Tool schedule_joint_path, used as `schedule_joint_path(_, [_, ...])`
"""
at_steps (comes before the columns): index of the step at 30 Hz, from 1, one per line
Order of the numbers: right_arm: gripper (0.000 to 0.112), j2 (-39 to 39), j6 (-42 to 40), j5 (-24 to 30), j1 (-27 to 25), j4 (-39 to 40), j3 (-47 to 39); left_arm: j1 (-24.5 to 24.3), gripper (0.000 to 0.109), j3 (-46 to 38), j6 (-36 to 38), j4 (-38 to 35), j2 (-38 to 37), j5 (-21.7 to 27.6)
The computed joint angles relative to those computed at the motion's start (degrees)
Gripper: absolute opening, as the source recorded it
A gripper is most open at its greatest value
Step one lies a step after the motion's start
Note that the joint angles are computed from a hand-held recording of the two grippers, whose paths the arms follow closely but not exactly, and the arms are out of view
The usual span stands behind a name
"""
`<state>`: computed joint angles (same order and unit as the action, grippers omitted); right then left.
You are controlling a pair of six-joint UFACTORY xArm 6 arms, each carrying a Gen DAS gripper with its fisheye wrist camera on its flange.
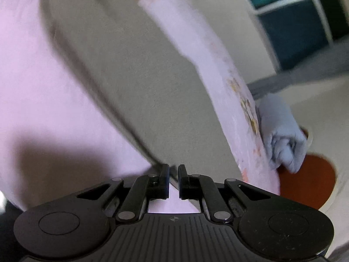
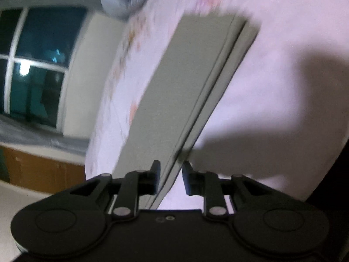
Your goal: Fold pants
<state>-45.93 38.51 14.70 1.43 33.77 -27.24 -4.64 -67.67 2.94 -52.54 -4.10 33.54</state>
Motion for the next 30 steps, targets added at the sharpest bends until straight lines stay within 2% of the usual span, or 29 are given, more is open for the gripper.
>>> schedule_joint_path(3, [0.015,-3.2,3.2,-3.0,-3.0,-1.9,3.2,1.5,0.010,-2.6,0.1,4.4,1.3,-1.5])
schedule_joint_path(5, [0.015,-3.6,2.5,-5.2,-4.0,2.2,4.3,2.9,0.036,-5.0,-2.5,9.0,3.5,-3.3])
schedule_joint_path(6, [0.015,-3.5,3.1,-5.5,-4.7,2.6,4.5,3.6,0.042,-5.9,-2.4,9.3,4.6,-4.5])
schedule_joint_path(9, [0.016,-3.1,4.1,-5.2,-6.1,2.8,4.6,5.8,0.043,-9.4,-3.5,14.5,7.4,-6.7])
schedule_joint_path(11, [0.018,-2.8,7.6,-5.6,-6.5,-0.7,5.0,6.8,0.045,-11.9,-6.1,23.4,9.3,-7.9])
schedule_joint_path(12, [0.019,-2.7,8.5,-6.7,-6.5,-0.6,5.4,7.3,0.047,-13.3,-6.3,27.5,10.4,-8.2])
schedule_joint_path(14, [0.020,-3.4,14.8,-8.3,-7.9,-6.2,6.6,8.1,0.061,-16.2,-8.0,35.8,12.5,-7.2])
schedule_joint_path(15, [0.020,-2.5,16.1,-11.2,-8.0,-7.1,6.7,8.6,0.062,-17.5,-7.2,37.2,13.6,-6.2])
schedule_joint_path(16, [0.020,-1.4,15.1,-12.3,-8.0,-5.9,6.0,9.0,0.062,-18.1,-6.6,37.8,14.2,-5.7])
schedule_joint_path(18, [0.018,0.6,10.3,-10.5,-8.3,-1.4,3.9,9.6,0.062,-19.2,-4.7,37.7,15.4,-4.9])
schedule_joint_path(20, [0.017,3.0,5.7,-11.2,-7.9,2.2,2.3,9.7,0.062,-19.1,-3.7,37.1,16.1,-5.1])
schedule_joint_path(21, [0.016,4.2,6.1,-10.1,-8.7,0.7,1.4,9.6,0.062,-19.2,-3.2,37.0,16.4,-5.0])
schedule_joint_path(22, [0.011,5.3,6.0,-9.1,-9.2,0.8,0.5,9.4,0.063,-19.3,-2.8,37.3,16.6,-5.0])
schedule_joint_path(23, [0.000,5.3,3.7,-8.2,-9.5,2.7,0.3,9.0,0.064,-19.2,-3.1,38.0,16.7,-5.1])
schedule_joint_path(26, [0.000,6.0,-0.3,-5.9,-10.0,1.7,-2.5,8.9,0.066,-21.2,-2.1,38.9,17.8,-2.5])
schedule_joint_path(30, [0.000,1.7,-4.2,-8.6,-8.4,1.4,-1.9,9.4,0.066,-22.3,0.9,36.0,18.2,-0.9])
